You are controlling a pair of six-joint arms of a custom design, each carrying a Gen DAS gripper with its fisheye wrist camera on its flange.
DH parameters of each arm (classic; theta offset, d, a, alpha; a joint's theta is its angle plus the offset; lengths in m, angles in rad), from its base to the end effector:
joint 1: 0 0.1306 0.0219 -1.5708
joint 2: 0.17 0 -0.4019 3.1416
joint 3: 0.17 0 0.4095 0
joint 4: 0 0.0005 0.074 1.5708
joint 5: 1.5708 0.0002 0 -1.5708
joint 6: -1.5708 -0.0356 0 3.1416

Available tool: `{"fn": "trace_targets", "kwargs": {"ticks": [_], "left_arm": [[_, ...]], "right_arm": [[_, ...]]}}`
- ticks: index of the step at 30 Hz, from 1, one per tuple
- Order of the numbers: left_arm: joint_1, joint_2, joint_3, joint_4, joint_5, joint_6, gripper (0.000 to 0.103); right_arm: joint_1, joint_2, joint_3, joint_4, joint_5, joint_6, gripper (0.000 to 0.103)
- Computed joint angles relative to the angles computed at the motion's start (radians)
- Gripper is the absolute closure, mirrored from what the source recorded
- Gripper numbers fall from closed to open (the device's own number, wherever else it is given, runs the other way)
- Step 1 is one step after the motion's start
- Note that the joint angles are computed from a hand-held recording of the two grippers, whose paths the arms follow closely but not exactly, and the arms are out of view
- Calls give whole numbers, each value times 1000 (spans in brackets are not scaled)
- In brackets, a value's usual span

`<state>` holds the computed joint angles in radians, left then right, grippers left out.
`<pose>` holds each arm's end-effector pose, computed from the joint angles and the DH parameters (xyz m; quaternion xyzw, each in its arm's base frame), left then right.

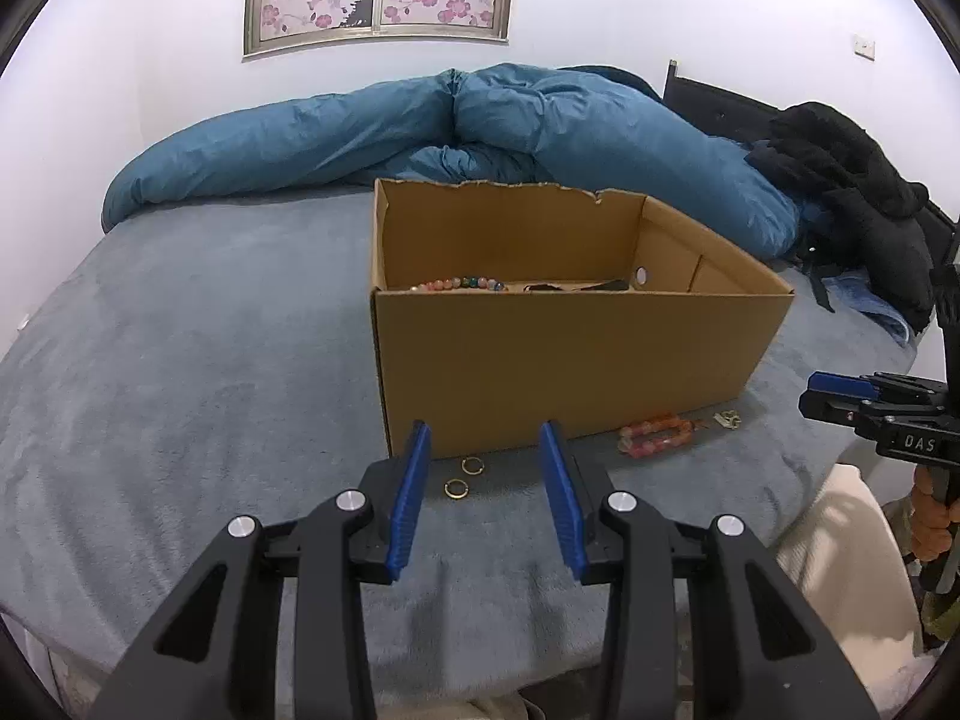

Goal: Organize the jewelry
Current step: 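Withdraw both grippers from the box, then move the left gripper to the gold hoop earrings while the right approaches the butterfly charm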

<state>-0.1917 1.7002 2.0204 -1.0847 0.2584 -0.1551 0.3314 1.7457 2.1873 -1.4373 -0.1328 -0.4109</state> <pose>0.5943 -0.1251 0.5683 0.2072 0.8898 -0.1256 0.3868 0.5540 0.1951 0.5920 0.0192 0.9568 0.1619 0.2406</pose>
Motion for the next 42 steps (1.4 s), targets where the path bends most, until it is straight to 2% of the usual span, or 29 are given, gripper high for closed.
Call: {"fn": "trace_targets", "kwargs": {"ticks": [8, 17, 20, 23, 26, 30, 38, 42], "left_arm": [[-24, 102, 114, 5, -66, 36, 67], [-30, 137, 154, 36, -70, 19, 67], [-27, 146, 169, 22, -53, 10, 67], [-20, 119, 133, 24, -23, -37, 67], [-10, 81, 73, 1, 4, -119, 67], [4, 53, 10, -38, 21, -197, 67], [9, 84, 6, -40, 1, -261, 67], [11, 113, 35, -78, 8, -281, 72]], "right_arm": [[-37, 70, 57, 47, -28, -45, 75], [-45, 107, 110, 49, -4, -30, 75], [-42, 109, 103, 64, 10, -38, 74], [-36, 73, 51, 86, -4, -29, 72], [-26, 32, -4, 109, -19, 8, 66], [-13, -30, -95, 113, -49, 42, 66], [-12, -78, -180, 131, -88, 7, 69], [-16, -64, -166, 130, -86, 17, 69]]}}
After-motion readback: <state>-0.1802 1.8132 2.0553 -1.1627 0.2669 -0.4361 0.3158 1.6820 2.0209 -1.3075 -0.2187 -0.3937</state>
